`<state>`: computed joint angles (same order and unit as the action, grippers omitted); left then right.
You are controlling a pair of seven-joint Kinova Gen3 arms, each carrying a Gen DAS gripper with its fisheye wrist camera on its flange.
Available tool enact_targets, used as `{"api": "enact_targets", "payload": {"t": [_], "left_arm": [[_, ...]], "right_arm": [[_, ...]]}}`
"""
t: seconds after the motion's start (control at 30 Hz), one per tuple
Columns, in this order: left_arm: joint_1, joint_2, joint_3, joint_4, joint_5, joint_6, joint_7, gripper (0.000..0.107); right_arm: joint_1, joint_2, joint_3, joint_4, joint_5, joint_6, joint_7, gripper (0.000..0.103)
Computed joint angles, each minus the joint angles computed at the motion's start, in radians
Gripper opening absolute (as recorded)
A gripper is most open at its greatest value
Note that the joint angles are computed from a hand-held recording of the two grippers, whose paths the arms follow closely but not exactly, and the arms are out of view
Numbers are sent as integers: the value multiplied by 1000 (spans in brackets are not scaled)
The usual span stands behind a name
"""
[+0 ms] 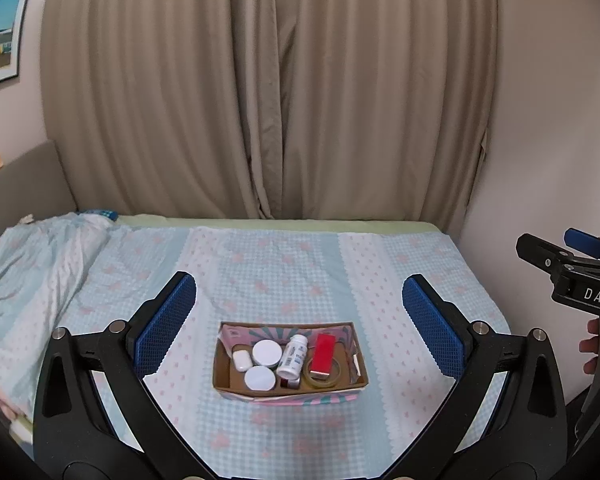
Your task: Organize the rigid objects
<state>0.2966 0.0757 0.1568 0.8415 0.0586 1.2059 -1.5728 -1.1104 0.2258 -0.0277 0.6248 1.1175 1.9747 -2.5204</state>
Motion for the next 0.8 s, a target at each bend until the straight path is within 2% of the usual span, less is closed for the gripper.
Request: {"api": "enact_targets", "payload": {"t": [0.8], "left_arm": [[1,-4,1,4,-1,-11,-6,103]], "right_arm": [[-28,8,9,-6,27,23,-19,100]]}}
